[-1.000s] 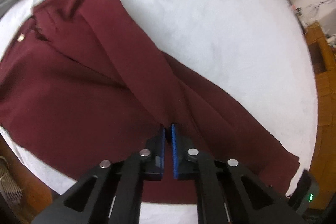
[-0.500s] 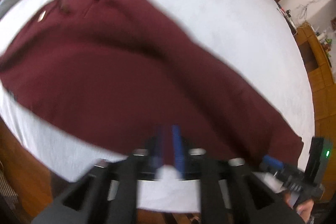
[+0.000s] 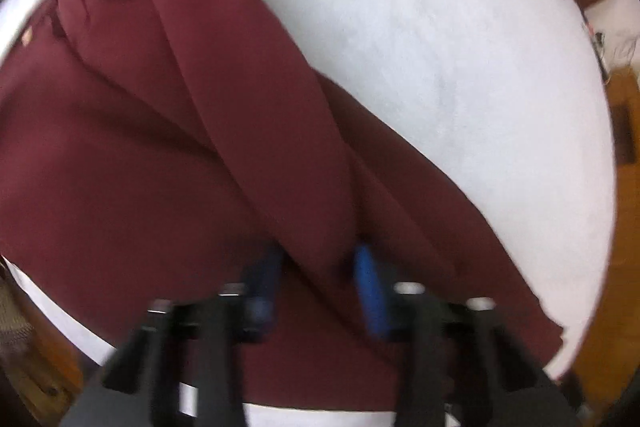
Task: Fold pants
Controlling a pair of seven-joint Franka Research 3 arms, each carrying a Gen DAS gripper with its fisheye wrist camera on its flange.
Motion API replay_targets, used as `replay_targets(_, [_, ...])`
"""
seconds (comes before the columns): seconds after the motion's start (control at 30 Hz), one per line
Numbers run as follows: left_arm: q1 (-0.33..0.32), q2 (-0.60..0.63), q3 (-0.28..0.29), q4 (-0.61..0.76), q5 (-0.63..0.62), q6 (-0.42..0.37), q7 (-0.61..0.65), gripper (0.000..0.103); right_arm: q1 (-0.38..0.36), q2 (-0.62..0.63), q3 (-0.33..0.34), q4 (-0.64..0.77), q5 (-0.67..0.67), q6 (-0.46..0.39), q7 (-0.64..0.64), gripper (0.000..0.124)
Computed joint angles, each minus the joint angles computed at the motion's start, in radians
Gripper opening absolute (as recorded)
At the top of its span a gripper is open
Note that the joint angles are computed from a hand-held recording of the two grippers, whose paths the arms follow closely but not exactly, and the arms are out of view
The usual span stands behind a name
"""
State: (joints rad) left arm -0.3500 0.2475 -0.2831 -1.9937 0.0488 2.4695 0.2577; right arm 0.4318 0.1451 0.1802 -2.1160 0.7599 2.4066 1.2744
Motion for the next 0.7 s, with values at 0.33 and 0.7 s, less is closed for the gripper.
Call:
replay_targets(0.33, [-0.093,-0.239,-0.017,-0.227,0.350,0.066,-0.389,0.004,-0.009,-0.034,-0.011,-0.022,-0.001,-0.022,0.000,0.053])
replay_targets(0.7, [-0.106,-0.237,-0.041,-0.319,0.553,0.153,-0.645,0.005,0.012,-0.081,-0.014,-0.040,-0.134,-0.009,0.026,0.060])
